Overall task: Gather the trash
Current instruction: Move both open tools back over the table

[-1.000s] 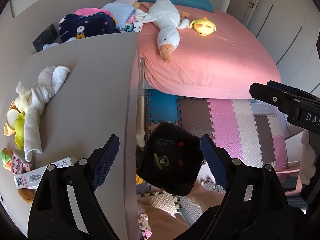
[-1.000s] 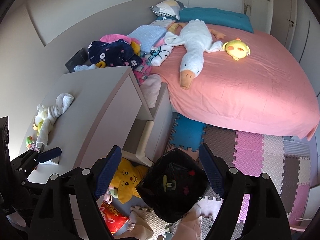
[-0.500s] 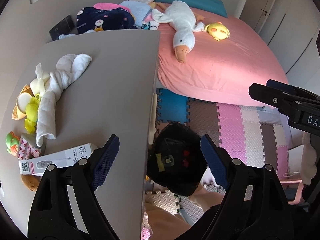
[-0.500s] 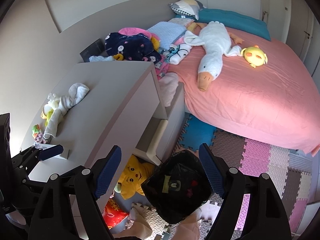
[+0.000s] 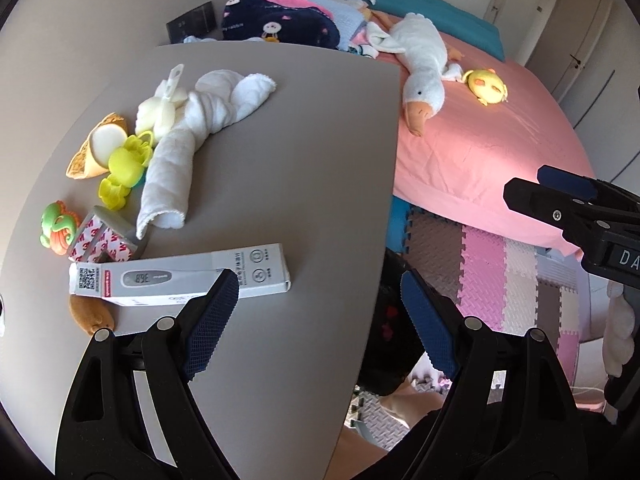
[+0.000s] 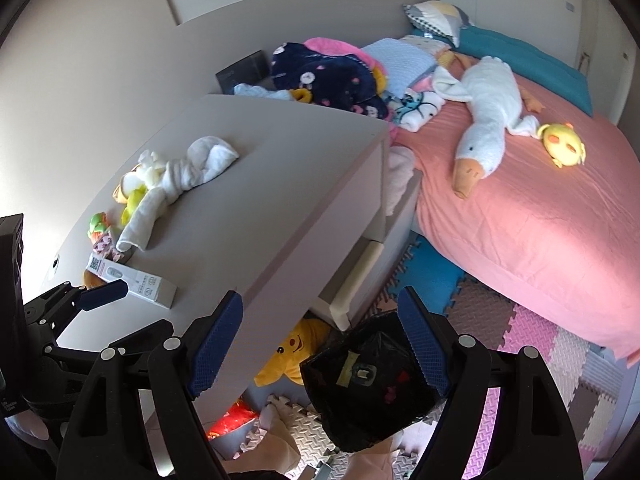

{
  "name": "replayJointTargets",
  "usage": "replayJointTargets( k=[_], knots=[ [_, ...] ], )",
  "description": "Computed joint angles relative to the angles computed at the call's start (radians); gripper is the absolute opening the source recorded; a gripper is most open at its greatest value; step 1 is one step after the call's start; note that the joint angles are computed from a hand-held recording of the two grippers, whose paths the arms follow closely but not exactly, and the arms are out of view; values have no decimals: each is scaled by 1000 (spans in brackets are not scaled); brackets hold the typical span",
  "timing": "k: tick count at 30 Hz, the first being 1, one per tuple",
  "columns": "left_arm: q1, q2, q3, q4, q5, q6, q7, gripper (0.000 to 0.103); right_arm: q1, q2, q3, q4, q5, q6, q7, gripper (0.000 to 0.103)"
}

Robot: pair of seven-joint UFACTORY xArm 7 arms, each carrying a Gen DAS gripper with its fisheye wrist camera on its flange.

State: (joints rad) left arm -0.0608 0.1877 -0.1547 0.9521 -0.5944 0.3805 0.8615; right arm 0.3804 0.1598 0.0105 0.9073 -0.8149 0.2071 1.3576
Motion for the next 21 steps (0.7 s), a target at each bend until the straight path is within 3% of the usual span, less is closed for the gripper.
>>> replayJointTargets(
  k=[16, 21],
  knots=[
    [69, -40, 70, -65, 35, -67, -123, 81, 77, 166, 22, 192, 275, -26, -420, 80],
    [95, -60, 89, -96, 47, -83, -159, 81, 81, 235, 58, 263, 383, -49, -588, 80]
  ],
)
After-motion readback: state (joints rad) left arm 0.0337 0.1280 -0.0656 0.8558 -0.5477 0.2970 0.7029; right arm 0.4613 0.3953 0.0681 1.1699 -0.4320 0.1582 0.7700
